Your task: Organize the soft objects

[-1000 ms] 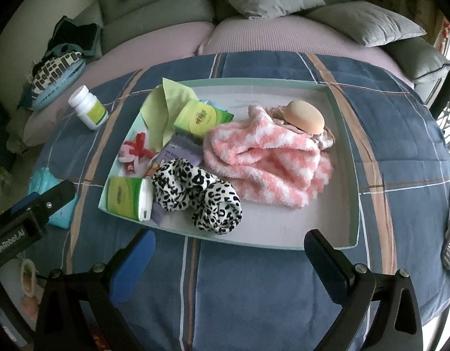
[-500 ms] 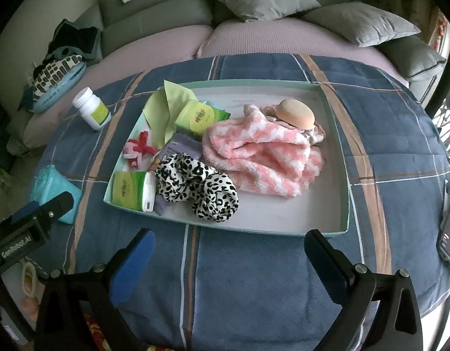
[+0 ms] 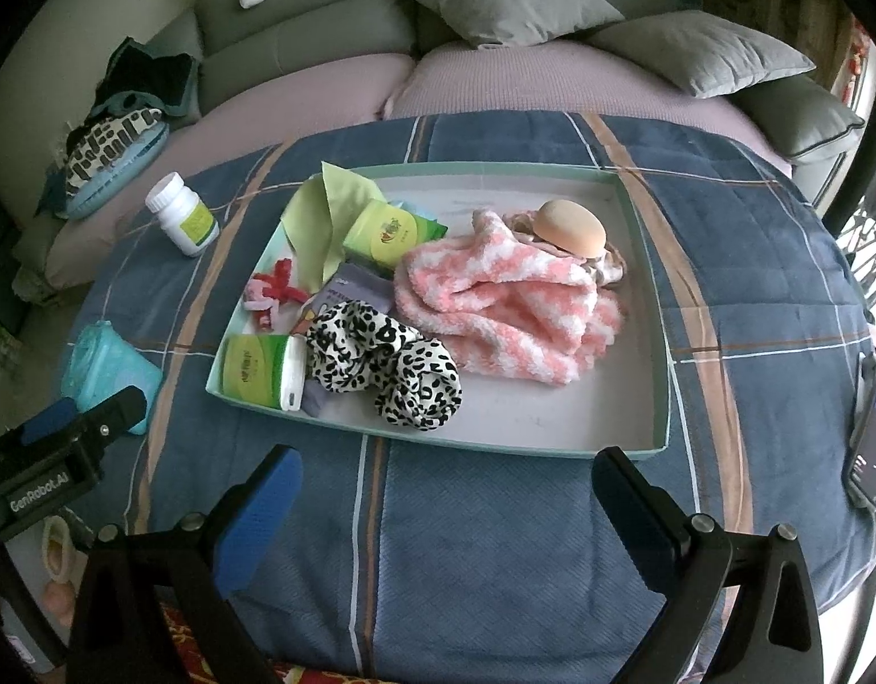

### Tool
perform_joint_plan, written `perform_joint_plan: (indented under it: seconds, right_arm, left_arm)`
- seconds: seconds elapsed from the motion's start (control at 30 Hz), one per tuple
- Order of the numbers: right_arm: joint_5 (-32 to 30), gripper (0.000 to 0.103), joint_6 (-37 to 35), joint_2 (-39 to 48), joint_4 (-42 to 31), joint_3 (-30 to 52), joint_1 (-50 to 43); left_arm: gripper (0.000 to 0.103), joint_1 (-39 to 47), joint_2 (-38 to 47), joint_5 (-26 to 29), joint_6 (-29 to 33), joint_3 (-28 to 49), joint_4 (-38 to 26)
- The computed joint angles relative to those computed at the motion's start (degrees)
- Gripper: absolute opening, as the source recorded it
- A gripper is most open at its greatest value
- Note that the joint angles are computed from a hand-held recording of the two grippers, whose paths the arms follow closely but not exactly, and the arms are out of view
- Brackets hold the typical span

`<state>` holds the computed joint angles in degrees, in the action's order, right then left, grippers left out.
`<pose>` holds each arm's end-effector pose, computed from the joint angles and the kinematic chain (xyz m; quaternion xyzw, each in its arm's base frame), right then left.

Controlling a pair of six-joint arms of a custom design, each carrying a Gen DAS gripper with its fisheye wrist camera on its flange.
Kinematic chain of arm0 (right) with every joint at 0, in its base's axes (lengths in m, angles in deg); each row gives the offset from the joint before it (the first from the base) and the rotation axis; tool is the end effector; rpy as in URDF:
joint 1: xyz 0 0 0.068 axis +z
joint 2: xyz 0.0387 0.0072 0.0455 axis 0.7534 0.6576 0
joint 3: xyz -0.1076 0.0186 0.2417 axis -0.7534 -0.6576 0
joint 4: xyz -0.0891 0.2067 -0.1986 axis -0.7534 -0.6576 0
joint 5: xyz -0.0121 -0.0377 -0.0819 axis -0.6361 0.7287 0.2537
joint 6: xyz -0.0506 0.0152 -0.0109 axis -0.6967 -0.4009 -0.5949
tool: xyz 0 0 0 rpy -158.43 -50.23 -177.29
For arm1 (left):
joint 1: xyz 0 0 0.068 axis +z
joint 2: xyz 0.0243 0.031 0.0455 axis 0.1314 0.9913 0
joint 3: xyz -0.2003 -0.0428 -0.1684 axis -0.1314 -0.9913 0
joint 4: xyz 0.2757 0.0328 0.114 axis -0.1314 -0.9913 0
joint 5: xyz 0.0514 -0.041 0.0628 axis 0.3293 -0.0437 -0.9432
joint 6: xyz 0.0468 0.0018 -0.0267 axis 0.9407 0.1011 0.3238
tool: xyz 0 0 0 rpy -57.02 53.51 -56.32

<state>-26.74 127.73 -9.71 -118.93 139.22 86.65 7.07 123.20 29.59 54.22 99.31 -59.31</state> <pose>0.1753 0.1164 0.2945 0.3216 0.9125 -0.0162 0.2525 0.3245 -0.0129 0.2655 0.2600 0.9285 -0.0861 0.2506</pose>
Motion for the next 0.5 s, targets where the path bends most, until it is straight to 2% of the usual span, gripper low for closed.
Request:
perform_joint_plan:
  seconds: [0.5]
  right_arm:
    - [-0.1, 0.103, -0.2, -0.5, 0.4, -0.8, -0.5]
  left_arm:
    - [0.103, -0.8, -0.8, -0.3, 0.0, -1.0, 0.7]
